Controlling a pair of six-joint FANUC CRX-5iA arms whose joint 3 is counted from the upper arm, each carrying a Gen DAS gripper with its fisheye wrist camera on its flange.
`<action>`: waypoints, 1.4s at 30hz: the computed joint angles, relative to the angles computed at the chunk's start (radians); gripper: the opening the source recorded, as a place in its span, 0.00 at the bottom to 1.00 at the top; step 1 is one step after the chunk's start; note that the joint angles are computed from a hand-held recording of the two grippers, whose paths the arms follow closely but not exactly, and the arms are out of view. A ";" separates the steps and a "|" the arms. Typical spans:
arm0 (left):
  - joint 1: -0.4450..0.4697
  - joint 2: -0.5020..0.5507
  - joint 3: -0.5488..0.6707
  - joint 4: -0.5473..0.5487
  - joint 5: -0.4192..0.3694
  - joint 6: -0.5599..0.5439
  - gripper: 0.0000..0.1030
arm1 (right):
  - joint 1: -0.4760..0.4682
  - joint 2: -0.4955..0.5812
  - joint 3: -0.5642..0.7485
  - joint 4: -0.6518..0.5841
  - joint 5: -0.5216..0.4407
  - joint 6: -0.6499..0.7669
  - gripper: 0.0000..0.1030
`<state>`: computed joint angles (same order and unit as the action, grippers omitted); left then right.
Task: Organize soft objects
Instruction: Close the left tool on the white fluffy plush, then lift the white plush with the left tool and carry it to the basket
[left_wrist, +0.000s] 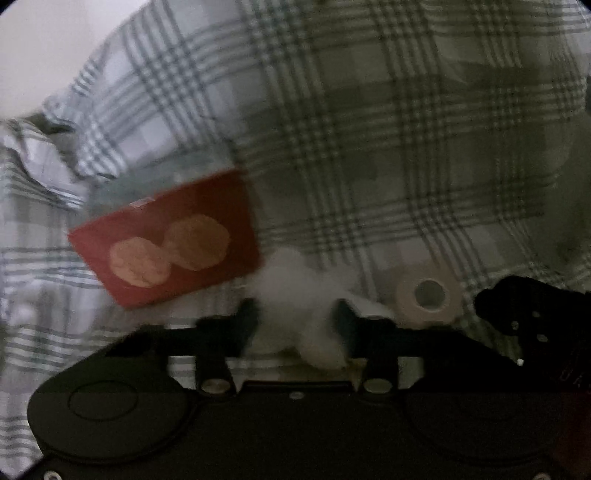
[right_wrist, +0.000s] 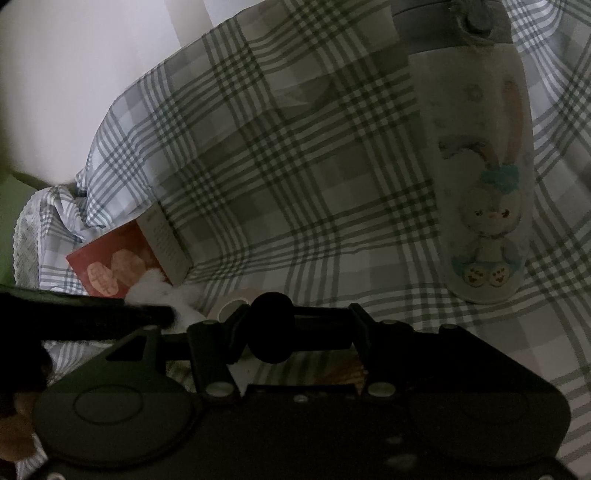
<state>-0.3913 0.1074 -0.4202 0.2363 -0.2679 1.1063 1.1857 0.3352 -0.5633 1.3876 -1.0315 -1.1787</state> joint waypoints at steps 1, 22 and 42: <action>0.003 -0.005 0.006 -0.020 -0.009 0.019 0.28 | 0.001 0.001 0.003 -0.006 -0.001 0.006 0.53; -0.014 0.155 0.251 -0.158 -0.233 0.447 0.86 | 0.004 0.003 0.015 -0.027 0.002 0.035 0.53; 0.006 -0.204 0.012 0.033 -0.084 0.180 0.58 | 0.075 -0.025 0.089 -0.162 -0.131 0.140 0.54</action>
